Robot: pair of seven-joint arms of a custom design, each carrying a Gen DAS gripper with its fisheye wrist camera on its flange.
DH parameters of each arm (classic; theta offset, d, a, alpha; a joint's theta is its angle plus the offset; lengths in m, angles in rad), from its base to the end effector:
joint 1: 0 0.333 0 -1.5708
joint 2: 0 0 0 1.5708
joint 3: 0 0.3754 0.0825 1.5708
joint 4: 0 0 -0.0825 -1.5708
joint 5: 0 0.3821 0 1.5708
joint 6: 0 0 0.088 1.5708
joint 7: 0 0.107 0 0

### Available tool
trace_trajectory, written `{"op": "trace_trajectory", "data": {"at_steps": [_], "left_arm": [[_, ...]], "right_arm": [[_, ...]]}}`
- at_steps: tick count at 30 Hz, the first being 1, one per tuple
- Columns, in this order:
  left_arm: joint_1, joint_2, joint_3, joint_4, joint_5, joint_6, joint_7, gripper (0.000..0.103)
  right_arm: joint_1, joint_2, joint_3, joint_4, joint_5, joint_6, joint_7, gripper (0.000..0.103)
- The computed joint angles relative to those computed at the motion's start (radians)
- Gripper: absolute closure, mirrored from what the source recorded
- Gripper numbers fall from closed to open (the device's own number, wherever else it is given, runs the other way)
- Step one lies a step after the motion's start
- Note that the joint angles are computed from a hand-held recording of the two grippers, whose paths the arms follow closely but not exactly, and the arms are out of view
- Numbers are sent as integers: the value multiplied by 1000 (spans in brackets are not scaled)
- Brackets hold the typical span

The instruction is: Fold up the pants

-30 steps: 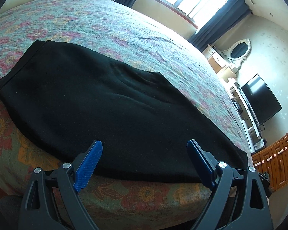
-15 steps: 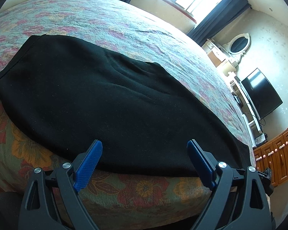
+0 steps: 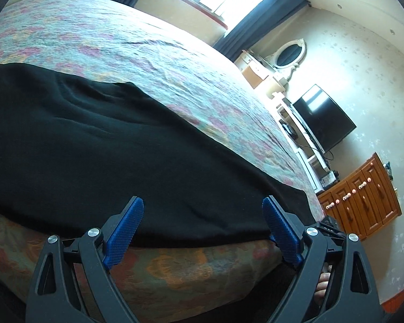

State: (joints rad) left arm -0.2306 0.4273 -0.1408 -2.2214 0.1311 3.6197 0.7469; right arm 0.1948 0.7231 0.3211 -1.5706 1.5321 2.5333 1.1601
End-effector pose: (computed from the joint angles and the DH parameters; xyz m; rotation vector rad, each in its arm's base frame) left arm 0.5762 -0.2324 0.3579 -2.1801 1.5292 -1.4027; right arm 0.6861 0.3185 0.2960 -1.0993 1.8125 0.9052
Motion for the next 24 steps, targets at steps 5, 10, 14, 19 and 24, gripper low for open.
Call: {"op": "trace_trajectory", "data": {"at_steps": [5, 10, 14, 19, 24], "left_arm": [[84, 93, -110, 119, 142, -83, -73, 14], [186, 144, -199, 129, 253, -123, -119, 14], [171, 131, -169, 98, 289, -62, -120, 14], [231, 117, -187, 87, 334, -32, -210, 14], [113, 35, -16, 19, 178, 5, -150, 14]], "right_arm": [[12, -19, -22, -20, -63, 15, 11, 96], [3, -54, -27, -77, -133, 8, -4, 97], [-11, -71, -30, -86, -162, -45, -9, 74], [-72, -170, -57, -126, -74, -28, -244, 48], [-147, -177, -163, -76, -72, 38, -310, 33]]}}
